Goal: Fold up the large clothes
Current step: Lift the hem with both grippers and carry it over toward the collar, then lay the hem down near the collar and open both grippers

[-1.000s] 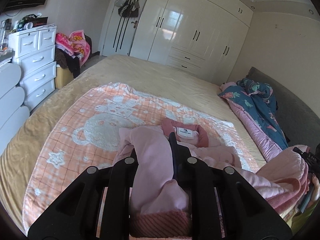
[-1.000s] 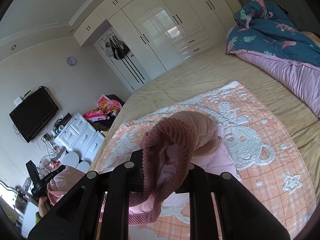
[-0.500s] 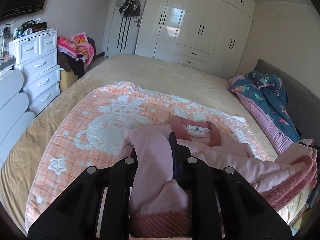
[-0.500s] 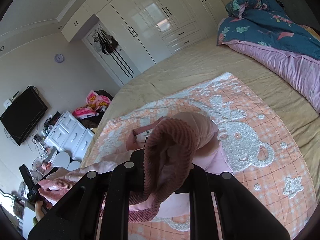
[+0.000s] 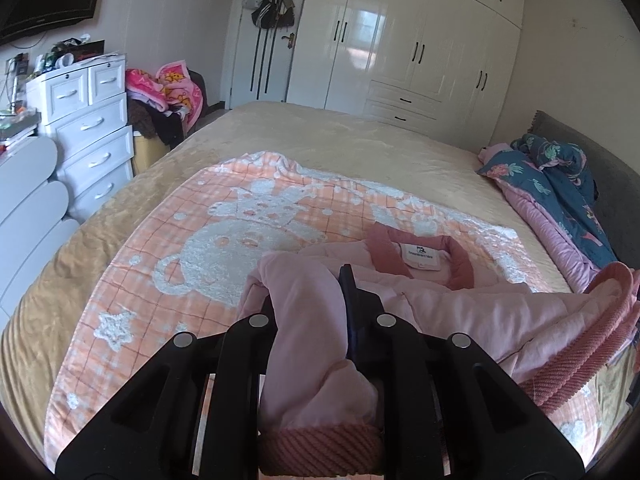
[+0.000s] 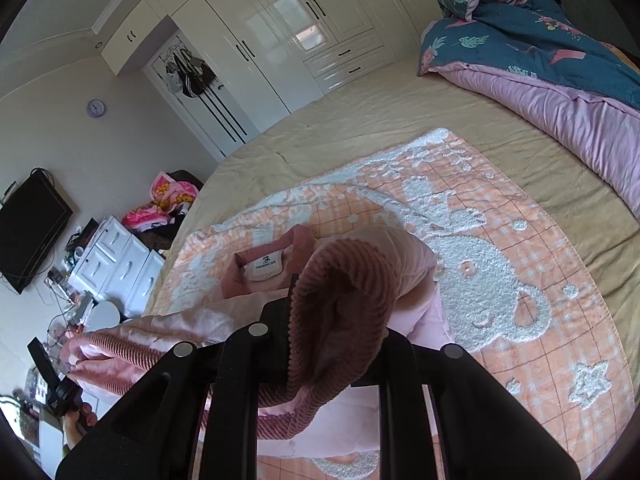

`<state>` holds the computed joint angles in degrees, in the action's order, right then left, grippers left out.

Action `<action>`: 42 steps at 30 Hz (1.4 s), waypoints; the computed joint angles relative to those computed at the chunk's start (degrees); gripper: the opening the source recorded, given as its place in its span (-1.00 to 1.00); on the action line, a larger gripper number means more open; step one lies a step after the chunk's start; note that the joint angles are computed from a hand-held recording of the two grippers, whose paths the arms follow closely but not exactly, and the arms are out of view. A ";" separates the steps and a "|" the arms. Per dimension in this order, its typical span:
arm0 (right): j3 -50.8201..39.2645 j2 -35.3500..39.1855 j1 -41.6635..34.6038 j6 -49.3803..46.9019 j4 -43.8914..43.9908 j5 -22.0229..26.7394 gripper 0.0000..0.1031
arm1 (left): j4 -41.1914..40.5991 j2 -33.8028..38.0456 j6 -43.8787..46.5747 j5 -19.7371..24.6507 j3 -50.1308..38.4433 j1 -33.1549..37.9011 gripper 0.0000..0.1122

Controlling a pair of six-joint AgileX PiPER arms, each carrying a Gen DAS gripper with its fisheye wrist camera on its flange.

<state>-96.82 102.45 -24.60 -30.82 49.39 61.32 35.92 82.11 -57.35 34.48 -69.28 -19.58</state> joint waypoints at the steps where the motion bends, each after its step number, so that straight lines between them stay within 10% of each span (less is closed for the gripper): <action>1: -0.38 0.63 0.34 0.31 -0.42 -0.47 -0.70 | 1.20 0.31 -1.36 -0.13 0.28 -0.03 -0.78; 19: -5.23 12.40 1.31 0.39 5.32 -0.92 -0.51 | 14.22 7.54 -15.80 -5.20 2.46 0.32 -0.78; 23: -1.31 12.41 -1.92 -6.72 18.04 3.32 0.57 | 15.44 8.08 -17.12 -6.86 2.89 0.72 -0.78; 26: 6.28 8.21 -3.07 -15.48 23.82 1.81 0.61 | 15.82 8.05 -17.37 -8.04 3.39 1.11 -0.78; 36: 30.36 -6.69 3.40 -44.18 27.90 -22.40 0.80 | 16.10 8.45 -16.79 -7.37 2.48 0.44 -0.71; 42: 29.84 -5.06 8.35 -39.65 17.07 -28.99 0.81 | 15.38 7.48 -17.16 -8.66 2.45 0.26 -0.27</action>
<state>-66.98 97.38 -16.25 -70.47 66.46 32.33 51.30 89.58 -74.51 25.82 -66.83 -19.32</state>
